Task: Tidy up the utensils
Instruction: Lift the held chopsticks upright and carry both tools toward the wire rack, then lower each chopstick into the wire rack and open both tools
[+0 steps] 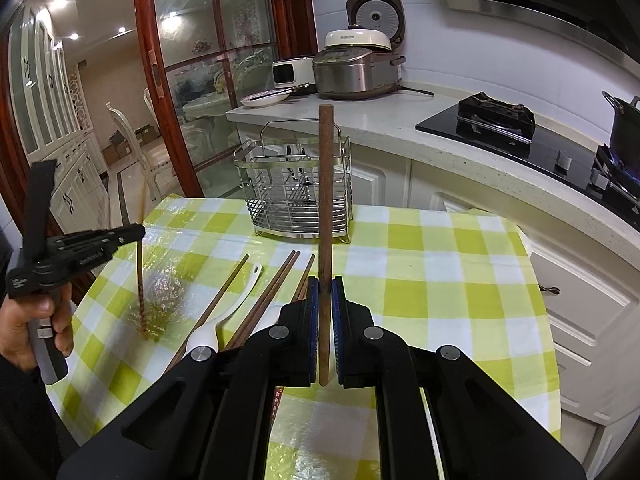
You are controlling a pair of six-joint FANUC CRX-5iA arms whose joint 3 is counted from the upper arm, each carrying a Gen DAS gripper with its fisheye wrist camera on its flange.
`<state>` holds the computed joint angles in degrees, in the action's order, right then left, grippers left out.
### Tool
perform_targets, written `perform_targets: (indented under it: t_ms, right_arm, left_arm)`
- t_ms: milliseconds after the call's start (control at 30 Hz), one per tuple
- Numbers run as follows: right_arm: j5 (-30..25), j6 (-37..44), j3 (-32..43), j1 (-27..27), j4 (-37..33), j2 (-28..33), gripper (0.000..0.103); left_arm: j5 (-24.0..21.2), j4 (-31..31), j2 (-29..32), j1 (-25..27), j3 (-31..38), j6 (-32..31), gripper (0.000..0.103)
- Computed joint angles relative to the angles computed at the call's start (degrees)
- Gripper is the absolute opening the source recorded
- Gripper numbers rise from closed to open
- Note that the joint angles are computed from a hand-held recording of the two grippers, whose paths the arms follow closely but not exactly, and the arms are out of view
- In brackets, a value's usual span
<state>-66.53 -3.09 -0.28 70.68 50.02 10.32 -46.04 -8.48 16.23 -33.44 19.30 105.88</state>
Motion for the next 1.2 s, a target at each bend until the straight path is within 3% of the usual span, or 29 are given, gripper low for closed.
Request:
perform_targets:
  t_ms: [433, 667, 933, 1200]
  right_arm:
    - [-0.05, -0.50, -0.27, -0.43, 0.79, -0.28, 0.009]
    - [-0.51, 5.47, 4.88, -2.95, 2.28, 0.31, 0.009]
    - [-1.26, 14.74, 17.90, -7.70, 6.35, 5.20, 0.009]
    - [4.46, 18.33, 26.76, -13.27, 7.86, 10.21, 0.009]
  left_arm:
    - [2.13, -1.31, -1.13, -0.41, -0.73, 1.52, 0.007]
    - [2.83, -0.70, 0.05, -0.60, 3.53, 0.61, 0.007]
    - [3.63, -2.29, 4.21, -1.59, 14.97, 1.15, 0.007]
    - [2.66, -2.41, 13.87, -2.05, 31.97, 1.14, 0.007]
